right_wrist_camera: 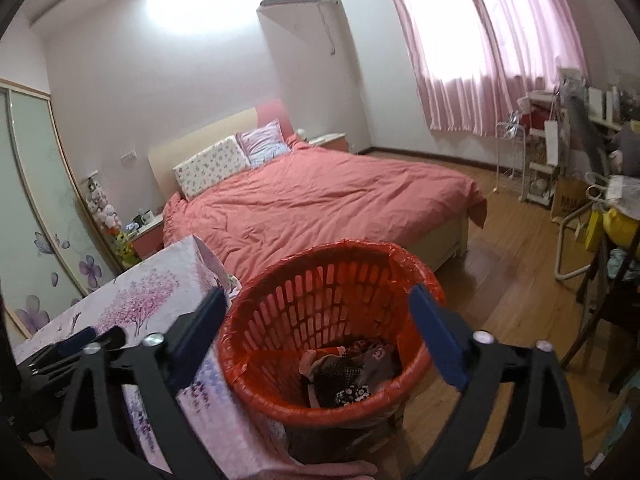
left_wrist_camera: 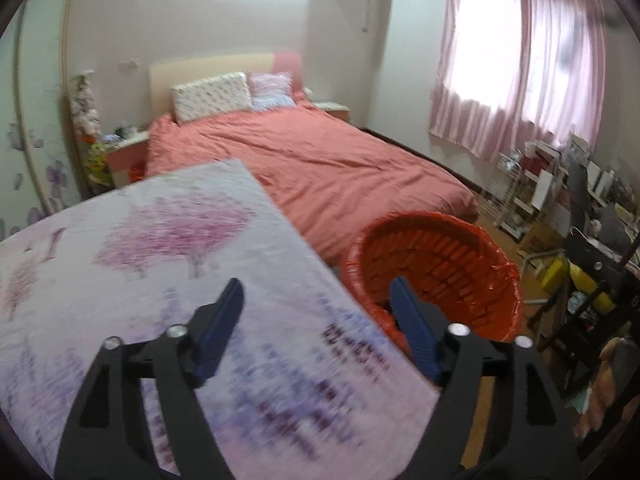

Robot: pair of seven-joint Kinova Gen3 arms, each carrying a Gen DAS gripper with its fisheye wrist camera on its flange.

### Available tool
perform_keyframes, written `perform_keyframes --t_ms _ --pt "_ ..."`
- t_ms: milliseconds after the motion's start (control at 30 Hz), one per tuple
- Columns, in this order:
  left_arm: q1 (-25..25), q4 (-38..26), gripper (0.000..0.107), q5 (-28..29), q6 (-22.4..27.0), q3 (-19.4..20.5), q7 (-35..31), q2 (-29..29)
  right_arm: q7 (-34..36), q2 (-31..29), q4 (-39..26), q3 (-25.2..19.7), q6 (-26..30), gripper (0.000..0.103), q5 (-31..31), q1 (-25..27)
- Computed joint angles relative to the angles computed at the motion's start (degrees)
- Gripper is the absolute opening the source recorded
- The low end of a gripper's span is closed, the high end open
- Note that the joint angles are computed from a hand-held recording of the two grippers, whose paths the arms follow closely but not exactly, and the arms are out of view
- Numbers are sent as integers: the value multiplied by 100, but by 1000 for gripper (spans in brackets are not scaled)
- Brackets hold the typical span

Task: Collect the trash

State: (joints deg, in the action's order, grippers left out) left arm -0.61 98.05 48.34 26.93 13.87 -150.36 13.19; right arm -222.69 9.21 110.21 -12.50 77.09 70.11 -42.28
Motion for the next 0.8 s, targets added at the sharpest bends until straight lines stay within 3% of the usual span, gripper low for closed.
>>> perform_keyframes --t_ms 100,200,300,433,533,633,800 --pt "-214 459 92 695 -84 -160 -697 -408 86 229 -308 262 699 101 -189 -629" --pt "-638 1039 99 1394 -230 -140 -1391 -897 188 492 -607 52 1367 101 -273 -803" --pt "-519 1493 99 2057 -310 -618 -2043 -1270 365 751 -884 -48 1924 101 -300 -1046" --pt "-341 1967 99 2182 -658 -1003 -2136 -1694 412 913 -967 -28 2211 101 -272 -1432" --pt "-216 2232 99 2297 -528 -1404 -2232 -1951 435 1053 -1219 9 2390 101 -521 -1594" --pt "-201 2501 99 2254 -858 -1448 -2144 -2204 356 1159 -1293 61 2507 101 -548 -1774" --pt "270 2870 99 2744 -1032 -2019 -2769 -2501 576 1515 -1630 184 2879 101 -576 -2039"
